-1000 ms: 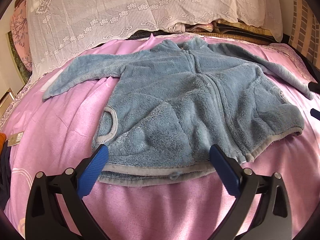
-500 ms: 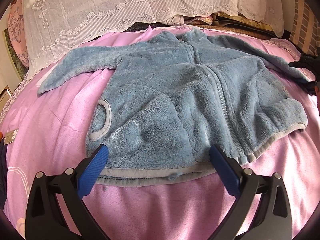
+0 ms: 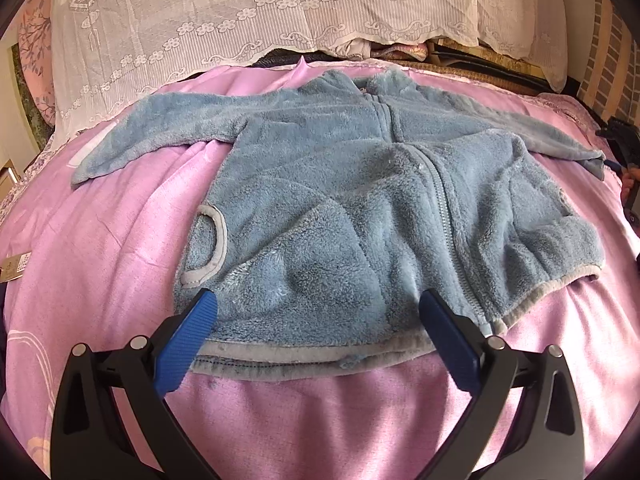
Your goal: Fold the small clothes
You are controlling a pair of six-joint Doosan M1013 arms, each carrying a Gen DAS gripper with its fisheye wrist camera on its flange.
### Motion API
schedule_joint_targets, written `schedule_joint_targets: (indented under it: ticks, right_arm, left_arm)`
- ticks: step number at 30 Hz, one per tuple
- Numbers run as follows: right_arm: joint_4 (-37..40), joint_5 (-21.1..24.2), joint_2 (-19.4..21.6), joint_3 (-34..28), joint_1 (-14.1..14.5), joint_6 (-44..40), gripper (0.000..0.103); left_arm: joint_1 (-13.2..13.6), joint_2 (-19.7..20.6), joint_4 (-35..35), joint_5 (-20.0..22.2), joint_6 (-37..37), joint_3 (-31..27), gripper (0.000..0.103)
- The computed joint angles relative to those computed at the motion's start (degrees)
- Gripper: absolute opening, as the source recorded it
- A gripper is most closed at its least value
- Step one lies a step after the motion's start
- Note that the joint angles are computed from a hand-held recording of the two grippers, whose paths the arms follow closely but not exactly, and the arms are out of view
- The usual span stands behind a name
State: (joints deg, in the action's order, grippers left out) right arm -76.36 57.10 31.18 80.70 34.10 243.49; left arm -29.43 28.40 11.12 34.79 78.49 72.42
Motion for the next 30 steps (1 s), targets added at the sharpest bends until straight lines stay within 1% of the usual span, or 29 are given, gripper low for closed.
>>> schedule_joint_targets:
  ticks: [2,4,7,8,10,12,13,14,15,16,17,18,19,20,21,22,24,25,26,27,28,29,30]
  right_arm:
    - [-0.2,-0.4,-0.2,1.0,0.8,4.9,0.062]
    - [-3.2,-4.5,-0.6,2.1,0.8,9.4,0.062]
    - [-5.4,-8.3,-0.2,1.1,0.2,9.2,0.062]
    - [-4.3,-9.2,-0.1,0.4,-0.2,7.5,0.062]
    - [3.1,-11.4,0.4,-1.7,-1.7,1.0,0.063]
    - [4.9,-12.6,0.9,-2.1,-2.6,2.2,0.063]
    - [6.7,-12.7,1.2,-2.7,-3.0,0.7,0.059]
    - [7.9,-13.0,1.4,-3.1,-3.4,-0.6,0.035]
    - [6.9,-13.0,1.4,-2.9,-3.5,1.2,0.015]
    - [3.1,-12.1,1.2,-2.3,-3.1,5.0,0.007]
    - [-3.6,-10.6,0.9,-1.5,-2.4,9.2,0.007]
    - [-10.7,-8.7,0.6,-1.0,-1.7,10.8,0.007]
    - [-14.8,-5.8,0.5,-1.2,-0.6,9.4,0.007]
    - [-16.0,-2.8,0.7,-1.8,0.2,4.9,0.007]
    - [-14.1,-1.2,1.0,-2.5,0.7,0.5,0.007]
    - [-9.3,-1.2,1.1,-2.8,0.7,-2.8,0.008]
    - [1.0,-2.9,1.2,-1.7,0.1,-3.8,0.009]
    - [4.1,-5.5,1.0,-0.2,-0.5,-1.6,0.009]
    - [4.7,-8.8,0.6,1.7,-0.9,2.6,0.008]
    - [2.9,-11.1,0.0,3.3,-1.2,7.1,0.007]
    - [2.5,-10.9,-0.4,3.8,-1.1,8.6,0.008]
    - [4.2,-7.8,-0.4,3.1,-0.6,7.1,0.015]
    - [6.9,-2.3,0.0,1.2,0.2,2.6,0.02]
  left_arm:
    - [0.1,-0.3,0.5,-0.8,-0.8,0.4,0.099]
    - [0.1,-0.1,0.3,-0.2,-0.5,0.1,0.099]
    - [0.0,0.2,0.3,0.7,0.1,-0.3,0.099]
    - [0.0,0.3,0.5,0.9,0.2,-0.4,0.099]
    - [-0.2,0.5,0.8,1.3,0.1,-0.6,0.099]
    - [-0.1,0.7,0.8,1.7,0.3,-0.9,0.099]
    - [-0.1,0.8,0.7,1.9,0.4,-1.0,0.099]
    - [-0.1,0.9,0.5,2.0,0.5,-1.0,0.099]
    - [-0.1,0.9,0.4,2.1,0.6,-1.1,0.099]
    - [-0.1,0.9,0.2,2.2,0.7,-1.2,0.099]
    - [0.0,0.9,0.1,2.2,0.7,-1.1,0.099]
    - [0.0,0.9,0.1,2.1,0.7,-1.1,0.099]
    - [0.0,0.9,0.1,2.0,0.7,-1.1,0.099]
    - [0.0,0.9,0.1,1.9,0.6,-1.0,0.099]
    - [0.0,0.9,0.2,1.8,0.6,-1.0,0.099]
    - [0.0,0.8,0.3,1.7,0.5,-0.9,0.099]
    - [0.0,0.6,0.2,1.4,0.5,-0.7,0.099]
    - [0.1,0.6,0.2,1.4,0.4,-0.6,0.099]
    - [0.1,0.5,0.2,1.3,0.5,-0.5,0.099]
    - [0.1,0.5,0.1,1.3,0.6,-0.5,0.099]
    - [0.1,0.5,0.0,1.3,0.6,-0.5,0.099]
    - [0.2,0.4,-0.1,1.2,0.6,-0.5,0.099]
    - [0.5,0.3,-0.7,1.2,0.7,-0.6,0.099]
